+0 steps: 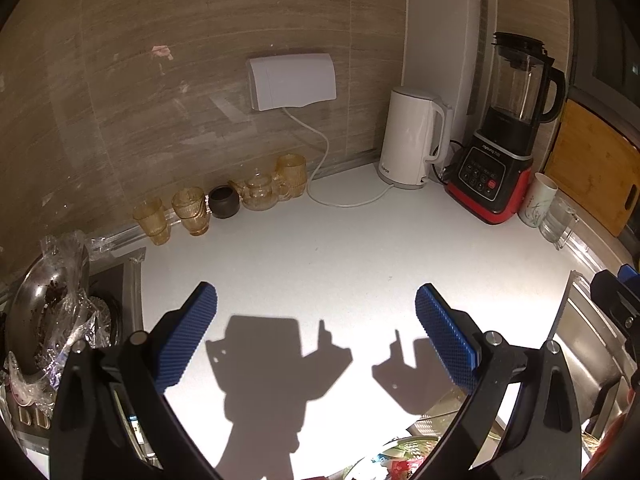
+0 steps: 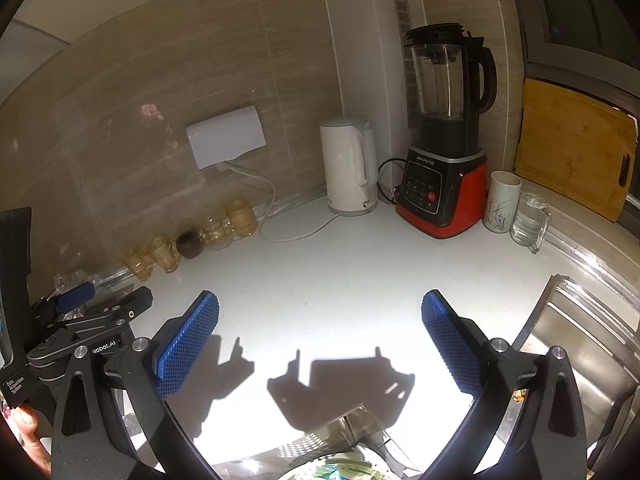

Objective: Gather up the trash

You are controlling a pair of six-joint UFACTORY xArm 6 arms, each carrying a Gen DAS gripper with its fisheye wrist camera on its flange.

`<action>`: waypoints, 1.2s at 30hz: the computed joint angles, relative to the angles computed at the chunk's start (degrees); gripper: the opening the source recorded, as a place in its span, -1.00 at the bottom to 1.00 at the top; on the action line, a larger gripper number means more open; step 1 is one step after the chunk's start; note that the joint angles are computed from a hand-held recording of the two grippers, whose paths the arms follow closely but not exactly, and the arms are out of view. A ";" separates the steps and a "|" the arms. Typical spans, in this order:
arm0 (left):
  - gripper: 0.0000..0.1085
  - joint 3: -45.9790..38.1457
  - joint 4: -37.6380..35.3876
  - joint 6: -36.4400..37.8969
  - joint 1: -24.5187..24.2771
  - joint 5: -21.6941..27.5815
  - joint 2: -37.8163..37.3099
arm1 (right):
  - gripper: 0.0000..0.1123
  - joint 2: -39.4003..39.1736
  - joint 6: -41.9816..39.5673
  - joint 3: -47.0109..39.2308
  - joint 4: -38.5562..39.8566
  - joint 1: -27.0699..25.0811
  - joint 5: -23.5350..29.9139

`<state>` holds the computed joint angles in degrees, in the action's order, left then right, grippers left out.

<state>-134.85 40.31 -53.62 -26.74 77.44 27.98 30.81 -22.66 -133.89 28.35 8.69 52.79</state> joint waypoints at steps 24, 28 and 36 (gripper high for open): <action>0.75 -1.87 0.26 -0.12 -0.26 0.68 1.30 | 0.79 1.83 0.22 -2.54 -0.49 0.02 1.12; 0.75 -2.23 0.23 -0.05 -0.30 0.83 1.53 | 0.79 1.84 0.31 -2.58 -0.53 0.04 1.10; 0.75 -1.69 -0.11 -0.08 -0.07 0.35 1.34 | 0.79 2.14 0.40 -3.01 -0.63 0.05 1.34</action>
